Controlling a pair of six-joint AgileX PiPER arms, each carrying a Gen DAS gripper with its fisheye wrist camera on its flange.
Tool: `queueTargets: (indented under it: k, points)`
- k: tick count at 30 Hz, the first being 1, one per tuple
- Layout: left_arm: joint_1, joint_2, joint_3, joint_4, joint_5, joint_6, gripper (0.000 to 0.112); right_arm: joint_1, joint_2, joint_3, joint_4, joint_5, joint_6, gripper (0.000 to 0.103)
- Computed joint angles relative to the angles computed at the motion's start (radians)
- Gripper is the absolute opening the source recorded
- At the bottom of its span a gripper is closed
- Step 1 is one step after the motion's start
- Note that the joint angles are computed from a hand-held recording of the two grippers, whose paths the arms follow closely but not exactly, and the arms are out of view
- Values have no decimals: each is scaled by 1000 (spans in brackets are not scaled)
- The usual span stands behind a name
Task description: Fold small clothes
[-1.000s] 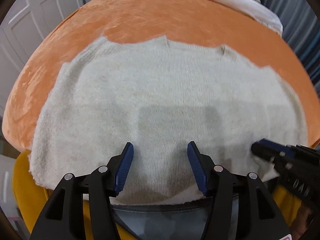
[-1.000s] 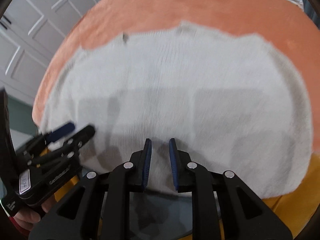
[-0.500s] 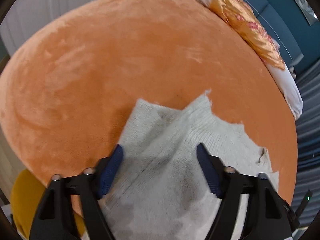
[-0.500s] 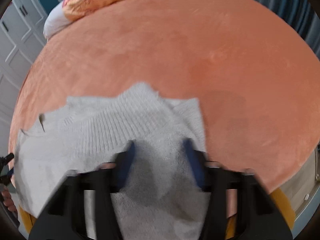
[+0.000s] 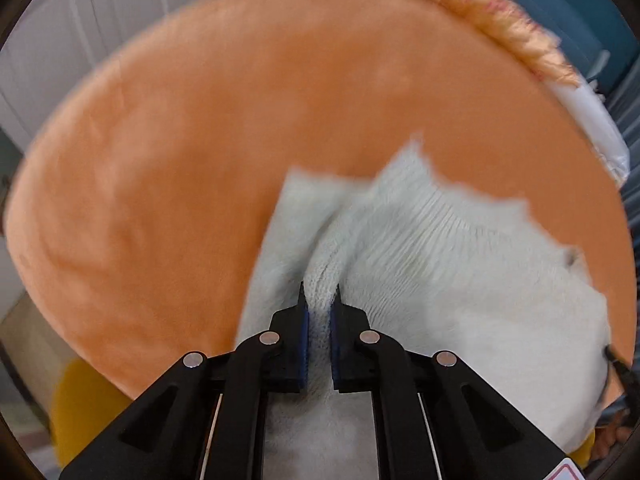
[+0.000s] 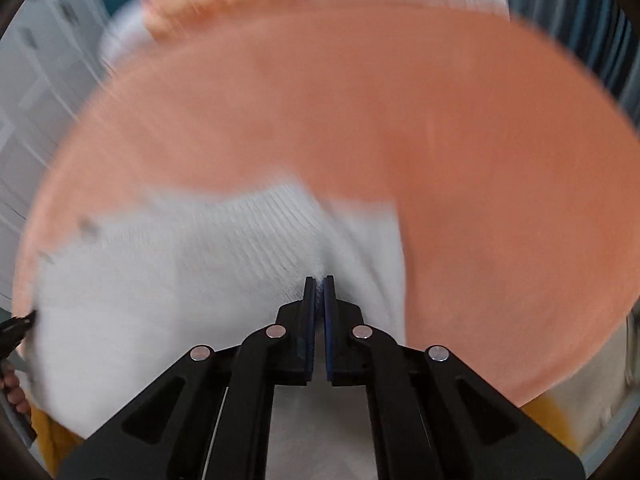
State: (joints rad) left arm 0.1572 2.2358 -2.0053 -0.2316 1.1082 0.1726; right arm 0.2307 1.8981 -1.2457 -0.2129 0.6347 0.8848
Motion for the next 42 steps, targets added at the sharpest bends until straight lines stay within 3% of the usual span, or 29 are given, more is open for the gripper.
queueTargets:
  k: [2, 4, 7, 11, 14, 16, 18, 21, 26, 28, 31, 34, 38, 42]
  points:
    - [-14, -27, 32, 26, -35, -4, 8, 6, -21, 24, -21, -36, 44, 3]
    - [-29, -46, 26, 63, -22, -37, 13, 28, -46, -10, -57, 16, 101, 7]
    - [-45, -151, 125, 99, -97, -51, 16, 94, -105, -32, -163, 72, 218, 7]
    - [-84, -304, 280, 59, -161, 15, 25, 183, -128, -65, -73, 51, 112, 7]
    - [-127, -371, 395, 8, -173, 88, 27, 246, -56, -124, 103, 38, -46, 7]
    - [-179, -369, 448, 26, -169, 87, 28, 296, 46, -182, 183, 77, -127, 7]
    - [-207, -353, 497, 32, -147, 75, 28, 335, 72, -168, 119, 55, -76, 6]
    - [-248, -414, 625, 107, -261, 53, 28, 342, 62, -229, 91, 137, -89, 7]
    - [-262, -429, 657, 157, -291, 41, 29, 347, 22, -209, 129, 114, -129, 7]
    - [-266, -428, 654, 163, -290, 35, 29, 357, 101, -232, 178, 133, -158, 7]
    - [-279, -433, 645, 182, -279, 25, 30, 385, 97, -196, 168, 106, -119, 6]
    - [-285, -434, 654, 188, -295, 22, 32, 366, 92, -238, 199, 164, -158, 7]
    - [-288, -433, 661, 196, -312, 14, 33, 337, 65, -280, 240, 133, -156, 7]
    - [-274, -439, 663, 172, -308, 38, 36, 339, 177, -432, 249, 227, -214, 10]
